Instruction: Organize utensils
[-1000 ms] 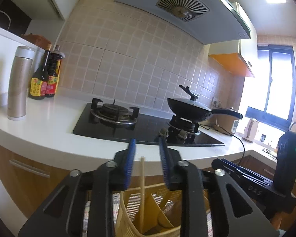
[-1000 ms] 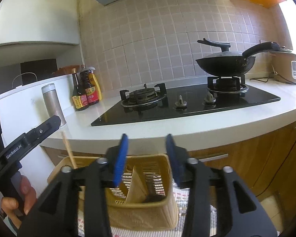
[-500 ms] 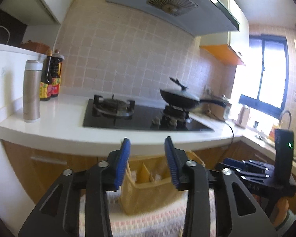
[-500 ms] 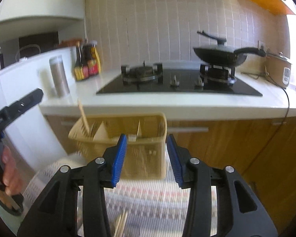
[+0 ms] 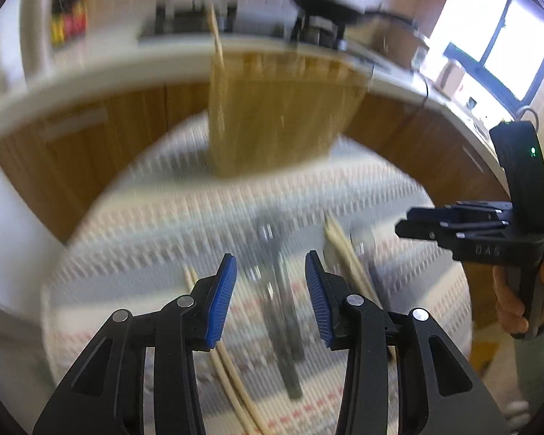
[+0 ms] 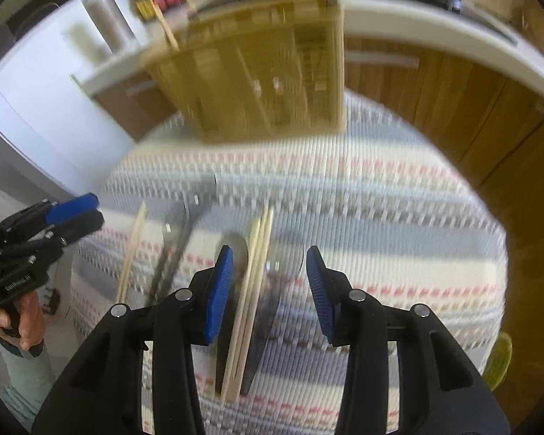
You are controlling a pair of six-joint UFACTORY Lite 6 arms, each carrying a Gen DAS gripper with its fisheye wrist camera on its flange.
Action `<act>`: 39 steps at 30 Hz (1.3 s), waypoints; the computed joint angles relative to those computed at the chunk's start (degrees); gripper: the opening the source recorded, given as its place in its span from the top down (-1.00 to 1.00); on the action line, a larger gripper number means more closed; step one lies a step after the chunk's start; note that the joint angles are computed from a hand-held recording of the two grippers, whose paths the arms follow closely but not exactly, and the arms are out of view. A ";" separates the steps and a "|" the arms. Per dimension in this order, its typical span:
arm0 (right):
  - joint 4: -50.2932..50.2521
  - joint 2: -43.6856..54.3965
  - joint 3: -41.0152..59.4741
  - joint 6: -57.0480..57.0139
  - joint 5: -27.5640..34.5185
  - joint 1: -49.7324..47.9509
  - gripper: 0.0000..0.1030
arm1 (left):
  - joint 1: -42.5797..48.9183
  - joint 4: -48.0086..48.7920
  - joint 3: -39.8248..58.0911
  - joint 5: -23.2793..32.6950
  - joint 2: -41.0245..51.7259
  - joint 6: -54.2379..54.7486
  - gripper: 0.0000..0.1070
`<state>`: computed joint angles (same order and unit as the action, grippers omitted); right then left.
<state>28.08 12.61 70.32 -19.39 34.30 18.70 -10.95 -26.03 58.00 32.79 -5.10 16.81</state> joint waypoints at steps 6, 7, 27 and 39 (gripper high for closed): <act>-0.47 6.52 0.52 2.11 1.44 0.09 0.49 | 2.17 -5.14 -0.13 2.34 7.10 4.57 0.32; -0.29 6.79 0.05 2.26 1.27 0.23 0.50 | 1.84 -4.35 -0.11 1.84 7.55 3.92 0.32; -15.46 13.28 4.89 18.45 -1.97 8.87 0.69 | -7.93 22.80 2.27 -4.93 13.60 -20.58 0.82; -24.47 19.44 12.78 27.05 2.47 12.15 0.70 | -11.20 33.36 3.94 -0.78 13.65 -29.16 0.79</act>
